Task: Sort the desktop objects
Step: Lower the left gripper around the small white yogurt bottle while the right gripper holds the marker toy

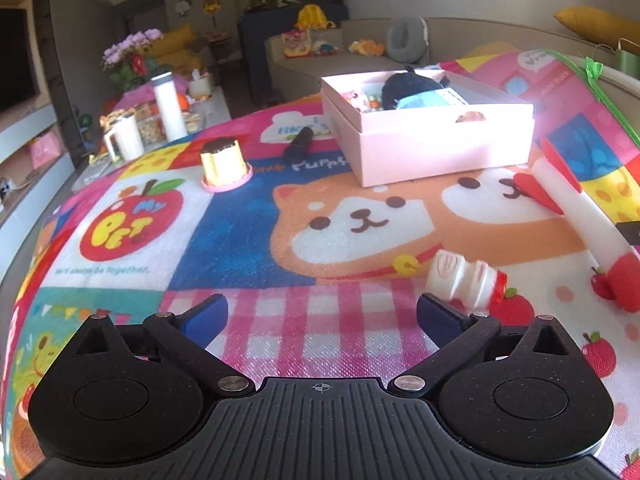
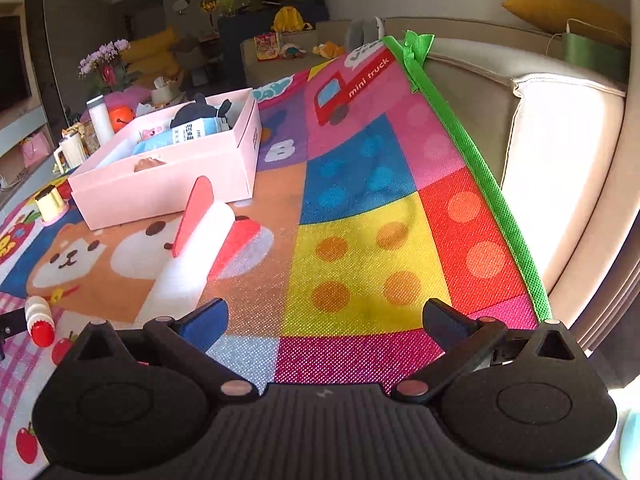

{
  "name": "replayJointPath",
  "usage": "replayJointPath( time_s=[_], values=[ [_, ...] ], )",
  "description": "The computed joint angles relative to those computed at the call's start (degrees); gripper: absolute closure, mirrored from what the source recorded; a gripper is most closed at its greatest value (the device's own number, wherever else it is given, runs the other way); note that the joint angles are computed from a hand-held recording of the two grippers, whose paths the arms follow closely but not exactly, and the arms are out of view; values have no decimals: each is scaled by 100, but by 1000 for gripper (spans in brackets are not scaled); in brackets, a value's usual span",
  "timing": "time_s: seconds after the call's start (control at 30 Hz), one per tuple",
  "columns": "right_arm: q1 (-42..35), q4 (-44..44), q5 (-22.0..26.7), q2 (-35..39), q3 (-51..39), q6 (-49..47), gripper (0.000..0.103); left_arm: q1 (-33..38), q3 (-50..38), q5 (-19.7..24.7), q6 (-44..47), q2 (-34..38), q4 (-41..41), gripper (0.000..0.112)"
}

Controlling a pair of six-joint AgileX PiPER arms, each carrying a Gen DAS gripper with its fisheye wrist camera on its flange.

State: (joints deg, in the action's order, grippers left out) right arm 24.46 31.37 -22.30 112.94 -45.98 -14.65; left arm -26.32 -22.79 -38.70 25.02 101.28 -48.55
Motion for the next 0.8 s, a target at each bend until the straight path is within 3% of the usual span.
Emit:
replayJointPath(
  time_s=[0.07, 0.13, 0.27, 0.4, 0.5, 0.63, 0.7, 0.8],
  values=[
    [207, 684, -221, 123, -61, -582, 0, -97, -37, 7, 129, 2, -219, 9],
    [254, 1066, -118, 134, -156, -1060, 0, -71, -63, 115, -67, 1, -232, 9],
    [72, 772, 328, 24, -221, -1134, 0, 138, -30, 549, -640, -164, 119, 9],
    [201, 424, -69, 17, 30, -724, 0, -194, 53, 724, -531, -309, 239, 9],
    [293, 246, 20, -62, 93, -626, 0, -460, -112, 1044, 117, -406, -360, 9],
    [410, 634, 464, -181, -46, -1108, 2, -716, -483, 1224, 1669, -430, -2067, 9],
    [357, 404, 794, -284, -107, -966, 7, -750, -530, 1214, 1948, -427, -2297, 9],
    [211, -559, 1164, -479, -151, 84, 16, -808, -504, 1126, 1981, -418, -2282, 9]
  ],
)
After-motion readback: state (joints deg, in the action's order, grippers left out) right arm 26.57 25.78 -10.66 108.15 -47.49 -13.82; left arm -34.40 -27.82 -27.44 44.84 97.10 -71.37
